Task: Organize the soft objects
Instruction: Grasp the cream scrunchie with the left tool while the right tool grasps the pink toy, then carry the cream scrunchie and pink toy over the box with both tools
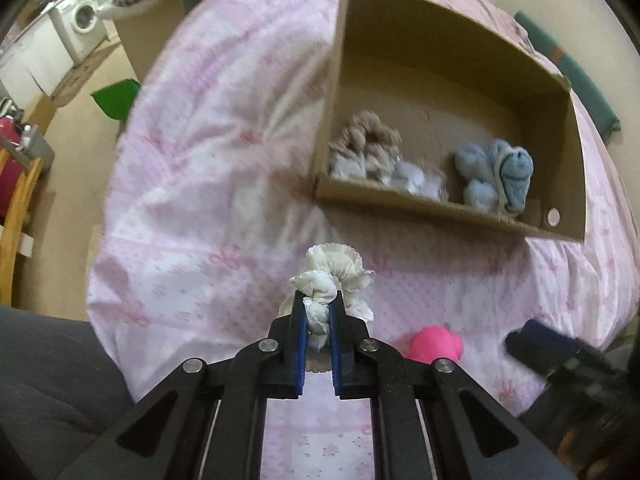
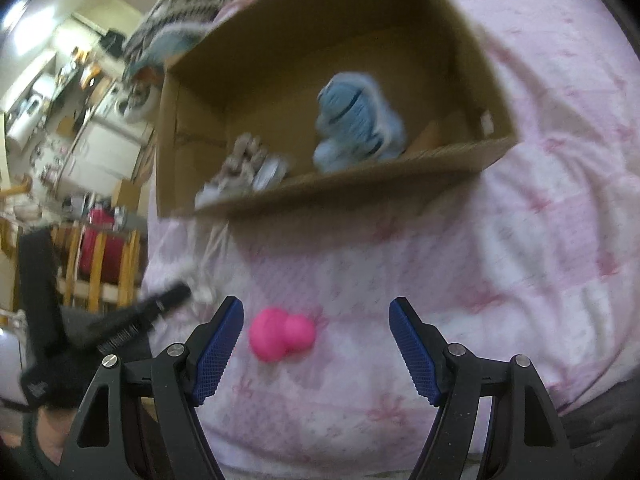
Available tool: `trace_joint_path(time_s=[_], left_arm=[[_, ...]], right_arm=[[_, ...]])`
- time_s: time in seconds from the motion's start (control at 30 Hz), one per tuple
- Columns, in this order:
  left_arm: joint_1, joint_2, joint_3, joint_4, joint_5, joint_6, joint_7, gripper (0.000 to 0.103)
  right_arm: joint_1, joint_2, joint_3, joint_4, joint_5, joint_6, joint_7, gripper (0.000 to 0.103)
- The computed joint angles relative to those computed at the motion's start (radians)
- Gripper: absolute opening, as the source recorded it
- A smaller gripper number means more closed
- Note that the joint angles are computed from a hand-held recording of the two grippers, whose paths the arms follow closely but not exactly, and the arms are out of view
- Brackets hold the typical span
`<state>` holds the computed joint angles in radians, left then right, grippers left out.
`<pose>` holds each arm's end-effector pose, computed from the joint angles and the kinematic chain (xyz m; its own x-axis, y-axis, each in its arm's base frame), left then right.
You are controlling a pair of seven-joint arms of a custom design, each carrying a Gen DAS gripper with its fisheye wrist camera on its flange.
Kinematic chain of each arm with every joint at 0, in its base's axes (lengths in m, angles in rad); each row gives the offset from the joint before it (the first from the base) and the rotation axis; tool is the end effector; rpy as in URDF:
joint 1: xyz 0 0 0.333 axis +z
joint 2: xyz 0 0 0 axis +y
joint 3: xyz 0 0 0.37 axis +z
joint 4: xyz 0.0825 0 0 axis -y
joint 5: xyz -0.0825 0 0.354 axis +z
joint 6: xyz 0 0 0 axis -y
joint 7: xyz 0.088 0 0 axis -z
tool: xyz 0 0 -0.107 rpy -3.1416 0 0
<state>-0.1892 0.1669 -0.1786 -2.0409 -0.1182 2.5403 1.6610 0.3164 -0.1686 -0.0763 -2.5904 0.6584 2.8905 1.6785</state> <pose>0.5569 -0.2072 0.4689 -0.3698 -0.9243 0.0948 -0.8873 0.3210 -0.3311 0.4287 0.0671 0.4353 -0.3503 -0.8246 -0.4442 -0.8283 0.4942 -0.2641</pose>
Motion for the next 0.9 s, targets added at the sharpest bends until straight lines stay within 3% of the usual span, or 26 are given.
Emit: trace_joint_path(time_s=[0.17,0.47,0.53,0.63,0.7,0.73,0.83,0.9], left_arm=[[0.007,0.006,0.015,0.008,0.025,0.013,-0.012,0.009],[0.019,0.019,0.028,0.003,0.055,0.004,-0.06,0.009],[0.02,0.021,0.026,0.003,0.053,0.003,-0.063,0.009],[0.023,0.023,0.016,0.004,0.028,0.006,-0.047,0.009],[0.017,0.021,0.017,0.001,0.037,0.019,-0.05,0.009],[0.014,0.02,0.017,0.0,0.044,0.024,-0.052,0.009],[0.005,0.02,0.019,-0.005,0.062,0.037,-0.06,0.009],[0.005,0.021,0.019,-0.005,0.063,0.038,-0.062,0.009]], right_arm=[[-0.013,0.065,0.048,0.049,-0.102,-0.053,0.036,0.079],[-0.046,0.173,0.111,0.116,-0.196,-0.075,0.057,0.079],[-0.053,0.185,0.124,0.121,-0.222,-0.069,0.069,0.08],[-0.059,0.187,0.129,0.114,-0.361,-0.038,0.168,0.079],[-0.066,0.185,0.132,0.106,-0.37,-0.025,0.181,0.079],[-0.069,0.186,0.135,0.107,-0.339,-0.032,0.158,0.078],[-0.076,0.176,0.134,0.1,-0.322,-0.035,0.144,0.054],[-0.075,0.164,0.134,0.091,-0.288,-0.029,0.119,0.05]])
